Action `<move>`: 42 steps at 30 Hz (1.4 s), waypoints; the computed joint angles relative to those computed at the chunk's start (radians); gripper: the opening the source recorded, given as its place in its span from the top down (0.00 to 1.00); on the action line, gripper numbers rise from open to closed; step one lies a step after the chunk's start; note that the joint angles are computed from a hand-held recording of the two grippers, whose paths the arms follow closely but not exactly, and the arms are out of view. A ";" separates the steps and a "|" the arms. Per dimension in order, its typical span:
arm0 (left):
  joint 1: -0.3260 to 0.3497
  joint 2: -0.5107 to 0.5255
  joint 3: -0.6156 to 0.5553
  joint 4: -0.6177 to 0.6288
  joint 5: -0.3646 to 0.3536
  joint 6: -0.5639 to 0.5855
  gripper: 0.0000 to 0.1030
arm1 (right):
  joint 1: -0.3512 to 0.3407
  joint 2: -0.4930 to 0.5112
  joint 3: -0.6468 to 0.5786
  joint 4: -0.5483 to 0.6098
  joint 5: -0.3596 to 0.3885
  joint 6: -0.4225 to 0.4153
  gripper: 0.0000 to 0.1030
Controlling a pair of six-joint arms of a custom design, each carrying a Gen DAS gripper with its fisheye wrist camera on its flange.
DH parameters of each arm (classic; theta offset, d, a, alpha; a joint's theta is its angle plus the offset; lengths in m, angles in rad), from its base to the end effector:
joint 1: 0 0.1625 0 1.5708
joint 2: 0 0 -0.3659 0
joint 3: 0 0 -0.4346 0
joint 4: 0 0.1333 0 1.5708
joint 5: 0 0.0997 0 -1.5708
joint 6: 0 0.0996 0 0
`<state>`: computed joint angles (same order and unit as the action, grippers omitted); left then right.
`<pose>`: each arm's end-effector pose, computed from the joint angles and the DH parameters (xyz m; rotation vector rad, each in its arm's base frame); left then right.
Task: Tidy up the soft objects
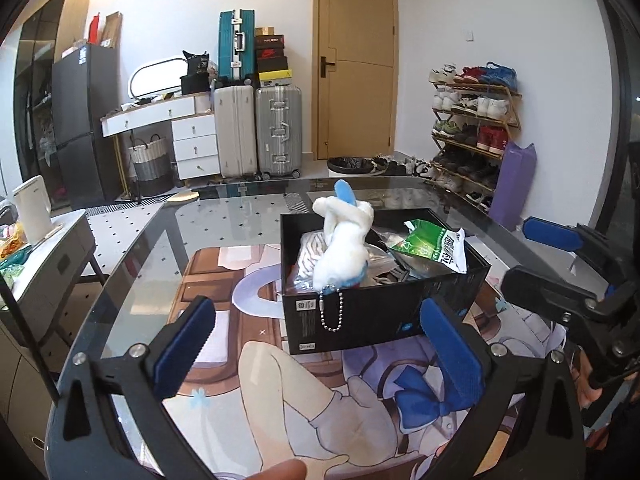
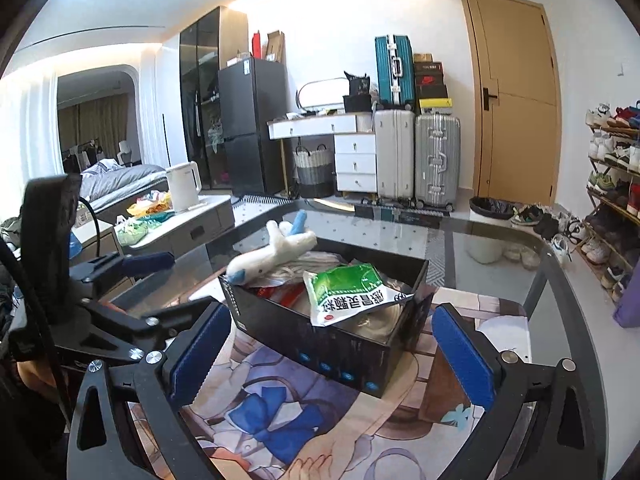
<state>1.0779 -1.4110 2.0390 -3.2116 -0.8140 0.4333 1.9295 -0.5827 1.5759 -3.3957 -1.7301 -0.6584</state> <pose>-0.0703 -0.5572 0.3146 0.5355 2.1323 -1.2157 0.3497 -0.5980 0.0072 1.2070 -2.3569 1.1240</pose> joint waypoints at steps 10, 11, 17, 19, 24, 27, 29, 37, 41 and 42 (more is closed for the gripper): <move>0.015 0.003 0.011 -0.073 -0.023 0.007 0.00 | -0.009 0.004 0.025 -0.060 0.025 -0.009 0.01; 0.015 0.003 0.015 -0.079 -0.023 0.011 0.00 | -0.009 0.007 0.024 -0.064 0.024 -0.009 0.01; 0.020 -0.002 0.027 -0.098 -0.037 0.006 0.00 | -0.010 0.013 0.031 -0.097 0.029 -0.026 0.01; 0.022 -0.005 0.030 -0.101 -0.044 0.004 0.00 | -0.011 0.012 0.035 -0.104 0.031 -0.026 0.01; 0.020 -0.004 0.032 -0.109 -0.036 0.006 0.00 | -0.014 0.018 0.030 -0.112 0.030 -0.028 0.01; 0.020 -0.003 0.034 -0.118 -0.037 0.007 0.00 | -0.017 0.021 0.035 -0.128 0.032 -0.035 0.01; 0.020 -0.002 0.033 -0.114 -0.037 0.006 0.00 | -0.018 0.022 0.034 -0.124 0.033 -0.035 0.01; 0.021 0.002 0.031 -0.114 -0.037 0.007 0.00 | -0.021 0.019 0.045 -0.147 0.047 -0.038 0.01; 0.017 0.008 0.032 -0.127 -0.031 0.023 0.00 | -0.021 0.017 0.049 -0.151 0.048 -0.039 0.01; 0.016 0.008 0.034 -0.130 -0.031 0.025 0.00 | -0.021 0.017 0.049 -0.151 0.048 -0.039 0.01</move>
<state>1.0940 -1.4031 2.0728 -3.3418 -0.8449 0.4584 1.9089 -0.5658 1.6247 -3.5467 -1.6821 -0.6971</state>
